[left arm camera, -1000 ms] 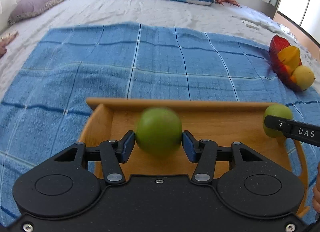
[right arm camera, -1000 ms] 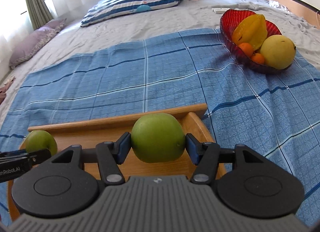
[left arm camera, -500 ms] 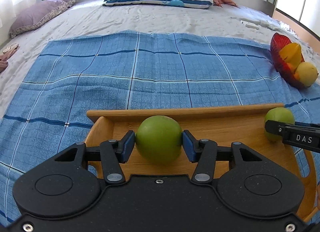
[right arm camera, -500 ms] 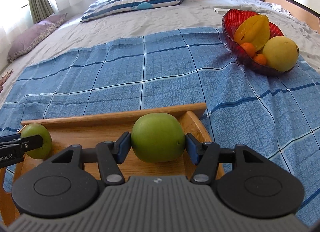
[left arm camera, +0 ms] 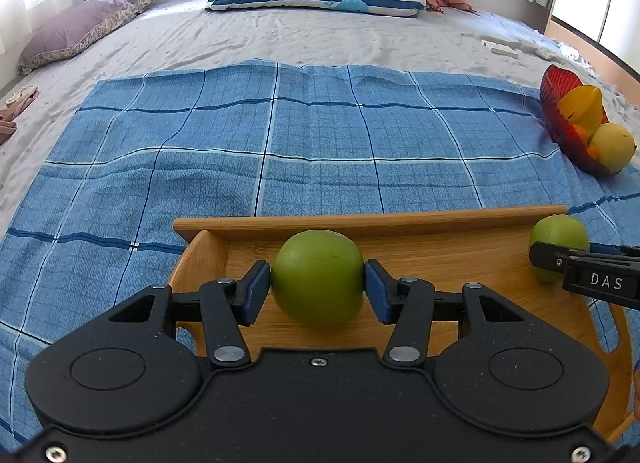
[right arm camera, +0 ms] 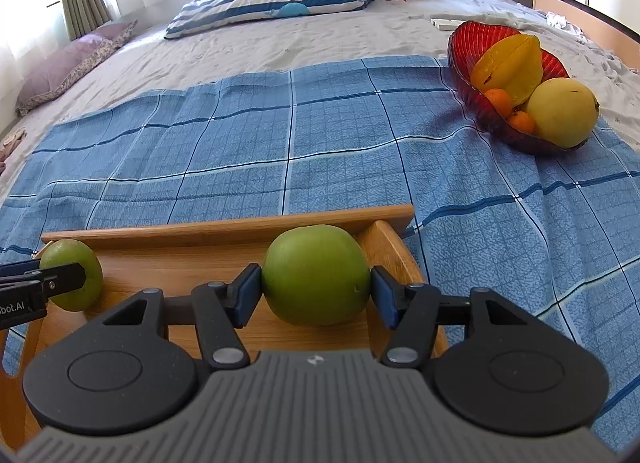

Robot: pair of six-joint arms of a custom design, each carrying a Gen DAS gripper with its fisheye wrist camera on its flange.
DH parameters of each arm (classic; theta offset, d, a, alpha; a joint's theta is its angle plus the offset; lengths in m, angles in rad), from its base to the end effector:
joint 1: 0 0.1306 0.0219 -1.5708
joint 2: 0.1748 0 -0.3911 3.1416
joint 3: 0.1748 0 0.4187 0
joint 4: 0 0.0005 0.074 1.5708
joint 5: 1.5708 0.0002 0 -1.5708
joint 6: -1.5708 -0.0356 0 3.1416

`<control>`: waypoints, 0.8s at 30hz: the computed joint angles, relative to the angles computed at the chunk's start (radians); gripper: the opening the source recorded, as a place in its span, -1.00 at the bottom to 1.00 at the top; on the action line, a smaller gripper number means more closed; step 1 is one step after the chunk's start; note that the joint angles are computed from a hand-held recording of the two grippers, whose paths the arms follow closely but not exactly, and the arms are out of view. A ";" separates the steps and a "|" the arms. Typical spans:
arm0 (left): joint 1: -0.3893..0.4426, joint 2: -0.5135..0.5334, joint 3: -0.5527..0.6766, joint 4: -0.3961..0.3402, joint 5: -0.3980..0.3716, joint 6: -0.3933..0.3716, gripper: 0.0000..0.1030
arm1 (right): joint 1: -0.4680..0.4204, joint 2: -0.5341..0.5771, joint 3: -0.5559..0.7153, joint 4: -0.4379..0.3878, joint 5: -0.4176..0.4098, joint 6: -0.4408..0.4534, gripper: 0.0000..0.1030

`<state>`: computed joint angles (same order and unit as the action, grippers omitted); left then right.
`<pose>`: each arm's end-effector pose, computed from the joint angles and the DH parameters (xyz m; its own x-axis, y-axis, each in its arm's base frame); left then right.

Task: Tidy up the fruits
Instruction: 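Open the left tool on the tray while the right tool opens, releasing its apple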

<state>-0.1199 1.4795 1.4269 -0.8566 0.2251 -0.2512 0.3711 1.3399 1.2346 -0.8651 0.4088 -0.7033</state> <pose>0.5344 -0.0729 0.4124 -0.6959 0.3279 -0.6389 0.4395 0.8980 -0.0179 0.4493 0.1591 0.3890 -0.6663 0.3775 -0.6430 0.4032 0.9078 0.1152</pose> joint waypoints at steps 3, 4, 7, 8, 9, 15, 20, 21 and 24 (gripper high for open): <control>0.002 0.005 0.003 -0.007 -0.009 -0.001 -0.03 | 0.001 0.000 0.000 -0.001 0.000 0.000 0.27; 0.003 0.005 0.002 -0.008 -0.007 0.000 -0.02 | 0.002 -0.001 -0.001 0.002 0.001 0.002 0.27; 0.009 0.007 0.003 -0.017 0.005 -0.002 -0.01 | 0.005 -0.002 -0.001 0.005 0.004 0.009 0.31; 0.009 0.005 0.001 -0.015 0.004 -0.002 0.00 | 0.007 -0.002 -0.001 0.005 0.005 0.009 0.38; 0.009 0.004 -0.001 -0.014 0.003 -0.003 -0.01 | 0.008 -0.003 0.001 0.005 0.006 0.008 0.42; 0.009 0.000 -0.005 -0.014 -0.003 0.003 0.43 | 0.020 -0.012 0.000 0.017 0.004 0.015 0.53; 0.013 -0.010 -0.013 -0.014 0.010 -0.001 0.69 | 0.034 -0.014 0.002 0.012 0.021 0.027 0.66; 0.014 -0.014 -0.016 -0.012 0.012 -0.003 0.73 | 0.036 -0.015 0.002 0.012 0.025 0.027 0.67; 0.016 -0.026 -0.025 -0.012 0.021 -0.010 0.82 | 0.043 -0.020 0.000 0.013 0.031 0.029 0.71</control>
<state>-0.1037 1.4531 1.4022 -0.8690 0.2457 -0.2611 0.4141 1.3195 1.2343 -0.8523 0.4397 -0.6740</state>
